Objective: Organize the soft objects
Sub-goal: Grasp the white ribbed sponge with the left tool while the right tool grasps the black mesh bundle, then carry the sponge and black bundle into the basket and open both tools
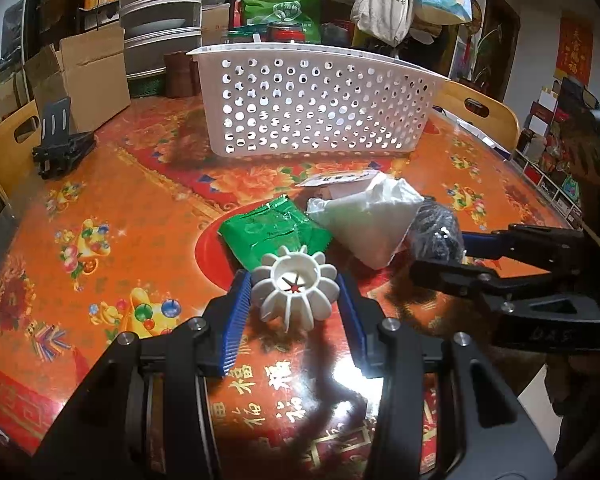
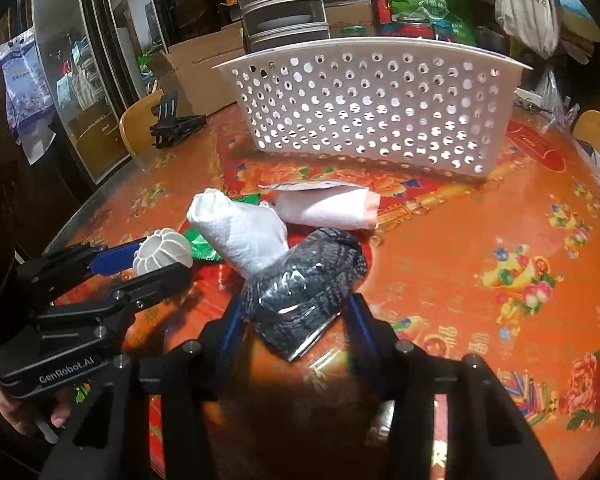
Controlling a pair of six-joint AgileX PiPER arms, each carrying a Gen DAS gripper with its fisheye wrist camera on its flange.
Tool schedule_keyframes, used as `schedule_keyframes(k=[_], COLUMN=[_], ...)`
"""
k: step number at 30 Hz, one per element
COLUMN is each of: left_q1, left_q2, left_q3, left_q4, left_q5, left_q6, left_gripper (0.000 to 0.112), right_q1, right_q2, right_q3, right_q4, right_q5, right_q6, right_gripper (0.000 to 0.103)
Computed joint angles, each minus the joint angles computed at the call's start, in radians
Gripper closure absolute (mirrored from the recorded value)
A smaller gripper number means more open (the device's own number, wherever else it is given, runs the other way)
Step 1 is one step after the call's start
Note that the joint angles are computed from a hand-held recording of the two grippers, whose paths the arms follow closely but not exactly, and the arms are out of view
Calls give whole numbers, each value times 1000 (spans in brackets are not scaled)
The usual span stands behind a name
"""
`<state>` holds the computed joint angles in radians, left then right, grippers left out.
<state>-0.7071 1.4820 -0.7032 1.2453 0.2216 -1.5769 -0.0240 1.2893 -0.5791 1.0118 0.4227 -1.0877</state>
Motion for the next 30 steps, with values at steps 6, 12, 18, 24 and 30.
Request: schedule_keyframes(k=[6, 12, 18, 24, 30], left_q1=[-24, -56, -60, -30, -17], left_q2=[-2, -14, -47, -87, -116], left_q3=[-8, -15, -17, -41, -81], left_q4=[-14, -26, -68, -180, -306], left_q5=[21, 48, 54, 49, 75], left_q6=[8, 20, 70, 208, 359], left_gripper=[71, 71, 71, 71, 71], right_q1=[-55, -106, -130, -167, -203], right_q2=[-61, -110, -158, -195, -217], right_q3=[29, 46, 48, 20, -18], right_q4=[-4, -3, -42, -70, -89], right_q5=[14, 38, 46, 79, 114], right_q6=[-18, -36, -6, 11, 20], right_gripper=[53, 53, 53, 54, 54])
